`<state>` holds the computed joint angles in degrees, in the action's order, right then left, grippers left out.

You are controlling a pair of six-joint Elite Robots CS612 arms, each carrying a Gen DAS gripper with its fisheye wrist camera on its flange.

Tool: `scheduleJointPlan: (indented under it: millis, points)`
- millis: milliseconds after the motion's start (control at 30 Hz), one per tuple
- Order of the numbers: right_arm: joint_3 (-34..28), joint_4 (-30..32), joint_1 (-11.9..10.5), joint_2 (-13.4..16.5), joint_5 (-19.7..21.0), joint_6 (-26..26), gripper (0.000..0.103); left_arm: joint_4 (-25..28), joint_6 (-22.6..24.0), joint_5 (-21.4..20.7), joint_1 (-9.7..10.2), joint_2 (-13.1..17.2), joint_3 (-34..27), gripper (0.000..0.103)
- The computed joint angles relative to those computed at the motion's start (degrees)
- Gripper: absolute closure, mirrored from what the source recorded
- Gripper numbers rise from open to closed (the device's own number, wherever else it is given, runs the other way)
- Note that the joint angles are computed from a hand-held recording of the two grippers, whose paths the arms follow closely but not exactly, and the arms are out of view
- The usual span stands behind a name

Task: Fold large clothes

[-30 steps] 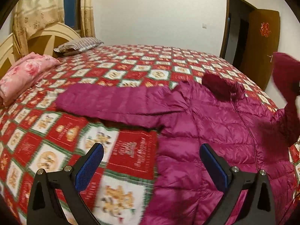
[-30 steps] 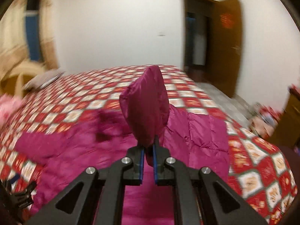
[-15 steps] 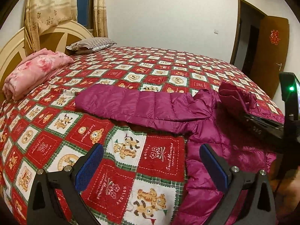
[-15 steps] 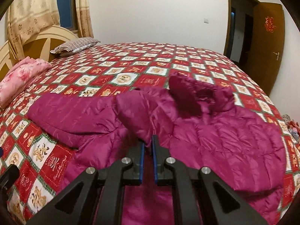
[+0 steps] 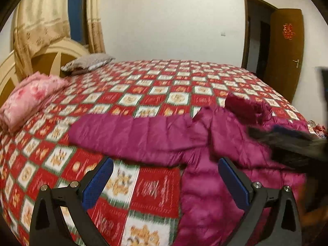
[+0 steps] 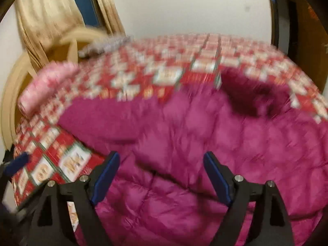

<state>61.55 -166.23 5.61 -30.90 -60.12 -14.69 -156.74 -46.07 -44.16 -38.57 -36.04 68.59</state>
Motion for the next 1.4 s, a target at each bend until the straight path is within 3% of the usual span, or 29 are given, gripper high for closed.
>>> scheduleJointPlan:
  millis: [67,100,133,167,233,400,500,633,700,733,800,867,1033,1200,1267,1400]
  points:
    - [1.4,-5.6,-1.5,-1.0,-1.8,3.1,0.024,1.8,1.6,0.8,0.36,1.5,-3.6,0.001]
    - [1.1,-5.6,-1.9,-1.2,-4.8,2.6,0.030,3.6,1.6,1.3,0.50,2.4,-5.7,0.001]
    - [0.4,-4.9,-2.1,-1.0,-8.8,1.2,0.047,5.2,2.1,1.5,0.69,3.5,-8.0,0.001]
    - [-0.2,-4.2,-2.2,-0.8,-11.2,0.3,0.058,5.9,3.3,1.3,0.87,4.8,-10.5,0.001]
    - [-2.5,-1.6,-3.2,0.5,-15.6,0.4,0.065,7.0,6.1,0.9,1.16,7.3,-15.2,0.001]
    - [-5.5,0.1,-5.4,2.7,-21.4,7.1,0.065,23.5,3.1,3.9,1.86,15.2,-30.9,0.001]
    - [-8.0,3.6,-6.4,4.4,-22.3,9.5,0.065,36.6,-3.4,3.4,2.59,19.8,-40.5,0.001]
    - [-11.4,11.7,-7.3,6.7,-22.5,11.9,0.065,43.4,-5.3,-0.1,3.08,23.4,-46.0,0.001]
    - [-11.0,10.5,-7.7,6.9,-20.9,13.5,0.058,45.0,-4.7,-1.0,3.15,25.2,-48.5,0.001]
    - [-11.1,10.6,-7.8,7.0,-21.1,14.0,0.051,46.2,-4.5,-1.2,3.18,25.9,-49.9,0.001]
    - [-11.5,11.3,-8.0,7.2,-19.8,14.6,0.049,47.9,-4.5,-0.7,3.12,27.0,-52.1,0.001]
    - [-10.6,10.2,-8.0,6.4,-20.3,15.5,0.051,48.6,-4.3,-0.6,3.13,27.7,-53.3,0.001]
    - [-8.6,0.5,-7.1,5.2,-23.8,13.6,0.055,48.9,-4.5,-1.0,3.27,28.1,-54.0,0.001]
    - [-15.0,9.4,-6.8,8.4,-21.2,12.7,0.063,49.9,-4.4,-0.8,3.25,28.9,-55.8,0.001]
    - [-16.2,12.2,-6.9,9.6,-21.1,12.9,0.063,47.6,-4.3,-1.9,3.38,27.8,-53.4,0.001]
    - [-15.9,9.7,-6.6,10.0,-22.4,12.2,0.060,35.3,-5.6,-7.7,4.36,22.2,-41.6,0.001]
